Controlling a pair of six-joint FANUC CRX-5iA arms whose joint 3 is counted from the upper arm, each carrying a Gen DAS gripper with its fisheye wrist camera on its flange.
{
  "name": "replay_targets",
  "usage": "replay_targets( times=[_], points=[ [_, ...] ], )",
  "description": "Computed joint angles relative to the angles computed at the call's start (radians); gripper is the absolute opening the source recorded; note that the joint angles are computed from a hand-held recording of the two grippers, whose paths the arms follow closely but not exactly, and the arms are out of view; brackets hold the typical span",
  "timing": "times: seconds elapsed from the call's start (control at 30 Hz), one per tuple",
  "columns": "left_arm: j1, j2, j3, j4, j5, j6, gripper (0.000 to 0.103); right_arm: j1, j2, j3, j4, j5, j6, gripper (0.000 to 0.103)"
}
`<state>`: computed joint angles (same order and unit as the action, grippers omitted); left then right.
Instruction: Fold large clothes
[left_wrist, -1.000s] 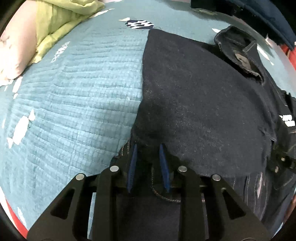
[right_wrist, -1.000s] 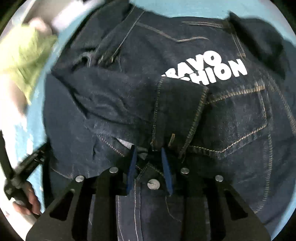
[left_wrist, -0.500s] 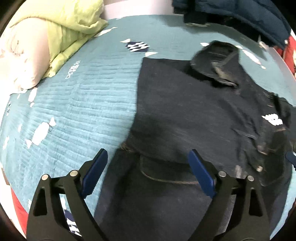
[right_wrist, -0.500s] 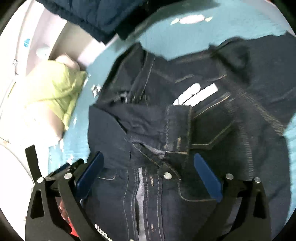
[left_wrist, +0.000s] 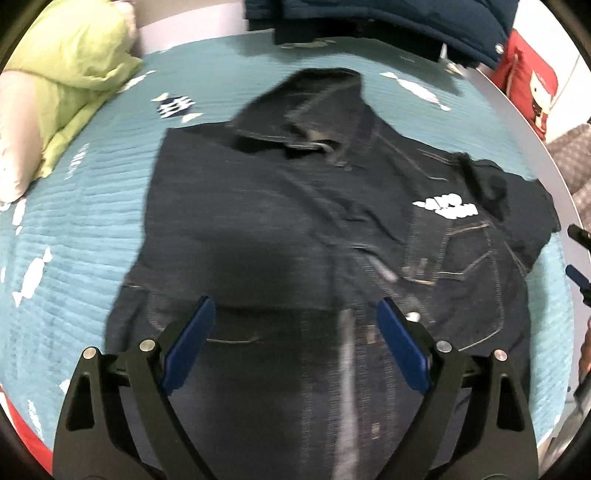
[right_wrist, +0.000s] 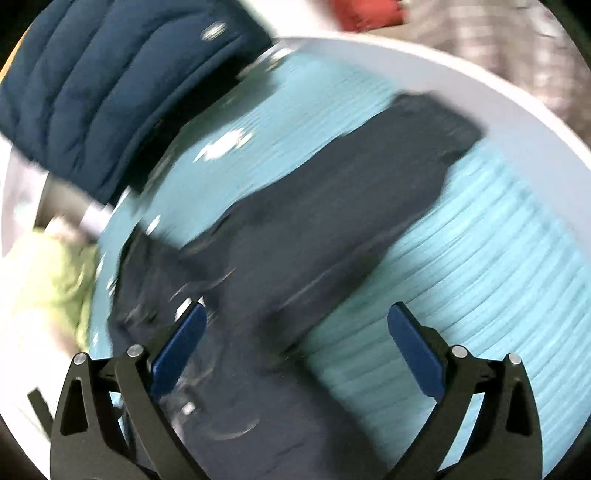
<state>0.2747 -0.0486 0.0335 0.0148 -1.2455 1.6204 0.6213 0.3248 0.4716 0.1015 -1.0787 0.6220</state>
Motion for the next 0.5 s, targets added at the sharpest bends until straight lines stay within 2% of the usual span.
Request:
replay_targets(
  times=[0.1, 0.23, 0.3, 0.37, 0.43, 0.5],
  points=[
    [-0.036, 0.030, 0.021, 0.023, 0.004, 0.028, 0.089, -0.069, 0.024, 0.012, 0.003, 0.003, -0.008, 0.095],
    [-0.070, 0.069, 0.057, 0.047, 0.008, 0.052, 0.089, -0.158, 0.105, 0.090, -0.043, -0.023, 0.018, 0.095],
    [-0.084, 0.088, 0.078, 0.045, 0.009, 0.069, 0.089, -0.192, 0.131, 0.120, -0.097, -0.017, 0.038, 0.088],
    [-0.101, 0.121, 0.112, 0.037, -0.004, 0.084, 0.089, -0.214, 0.162, 0.141, -0.129, 0.006, 0.038, 0.087],
    [-0.109, 0.138, 0.129, 0.031, -0.011, 0.080, 0.089, -0.215, 0.179, 0.137, -0.084, 0.009, 0.013, 0.087],
    [-0.121, 0.160, 0.155, 0.008, -0.030, 0.083, 0.089, -0.211, 0.174, 0.105, -0.042, 0.063, -0.015, 0.087]
  ],
)
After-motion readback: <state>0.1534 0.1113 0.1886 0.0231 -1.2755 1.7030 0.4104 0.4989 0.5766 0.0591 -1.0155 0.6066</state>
